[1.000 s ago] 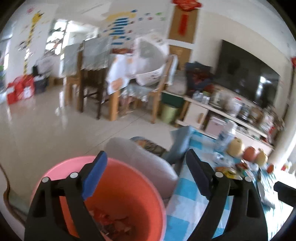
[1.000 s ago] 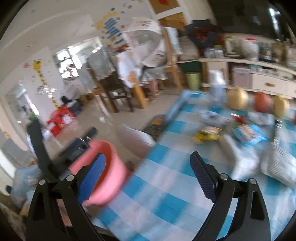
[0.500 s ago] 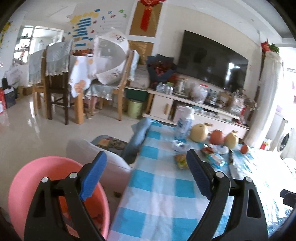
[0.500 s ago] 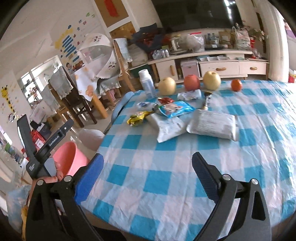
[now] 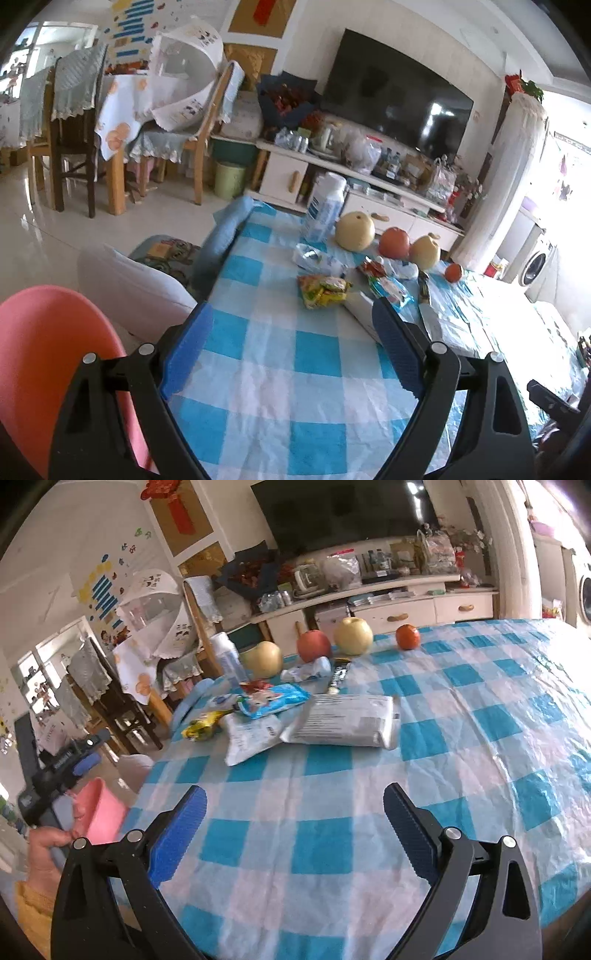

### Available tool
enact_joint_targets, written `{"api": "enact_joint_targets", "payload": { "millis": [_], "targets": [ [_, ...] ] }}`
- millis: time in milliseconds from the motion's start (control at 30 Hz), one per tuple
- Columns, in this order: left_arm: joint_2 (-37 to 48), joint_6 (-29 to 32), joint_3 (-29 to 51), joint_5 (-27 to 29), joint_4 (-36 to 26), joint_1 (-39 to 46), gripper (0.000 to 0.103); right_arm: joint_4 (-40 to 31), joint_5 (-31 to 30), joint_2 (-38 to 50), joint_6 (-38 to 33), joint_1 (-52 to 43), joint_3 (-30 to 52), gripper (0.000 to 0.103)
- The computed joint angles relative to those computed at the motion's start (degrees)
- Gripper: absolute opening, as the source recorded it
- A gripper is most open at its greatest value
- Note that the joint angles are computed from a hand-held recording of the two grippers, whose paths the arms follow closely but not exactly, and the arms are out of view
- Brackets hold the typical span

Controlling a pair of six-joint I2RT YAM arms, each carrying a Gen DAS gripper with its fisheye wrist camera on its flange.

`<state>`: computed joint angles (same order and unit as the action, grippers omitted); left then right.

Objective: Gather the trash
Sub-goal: 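Move both tools back over the table toward the remaining snack packets, then grasp the yellow snack bag with the left gripper while the right gripper grasps the cartoon-printed packet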

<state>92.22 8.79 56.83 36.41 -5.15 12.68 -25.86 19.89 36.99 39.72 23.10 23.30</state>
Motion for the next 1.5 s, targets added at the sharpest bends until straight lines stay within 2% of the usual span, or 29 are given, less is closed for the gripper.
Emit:
{"api": "enact_joint_targets", "payload": {
  "millis": [133,200,300,467,567,700,1033,1200,1400,1500],
  "targets": [
    [2.00,-2.78,1.63,-0.99,-0.09,-2.98,0.088,4.55,-5.46,2.58,-5.14,-6.43,-2.82,0.095],
    [3.29,-3.89,2.74,-1.99,0.36,-4.96,0.088,6.70,-10.25,3.46,-7.60,-11.71,-3.22,0.095],
    [5.20,-3.19,4.01,-7.97,2.44,-9.23,0.088,9.13,-16.43,4.95,-10.96,-18.73,-2.57,0.095],
    [10.76,-1.37,9.01,-12.31,1.89,-13.06,0.088,15.02,-27.83,15.64,-15.44,-28.71,1.53,0.095],
    [14.65,-2.13,11.93,-12.35,0.68,-14.00,0.088,17.54,-31.70,23.89,-17.37,-30.85,5.50,0.095],
    [19.27,-4.52,16.33,-13.17,0.25,-15.59,0.088,18.82,-32.13,32.61,-20.17,-31.45,11.41,0.095],
    [26.01,-5.61,23.22,-16.08,-1.22,-18.81,0.088,21.00,-33.65,52.14,-24.37,-28.59,26.45,0.095],
    [27.91,-5.75,25.44,-16.75,-2.52,-18.91,0.081,19.78,-34.14,60.50,-24.31,-25.83,35.63,0.095],
    [29.45,-5.82,26.94,-17.06,-3.37,-18.67,0.073,16.07,-30.17,70.07,-27.95,-23.17,48.66,0.095],
    [30.39,-5.99,27.89,-16.38,-3.90,-18.77,0.067,13.68,-28.36,74.84,-32.00,-21.49,54.97,0.086]
  ]
}}
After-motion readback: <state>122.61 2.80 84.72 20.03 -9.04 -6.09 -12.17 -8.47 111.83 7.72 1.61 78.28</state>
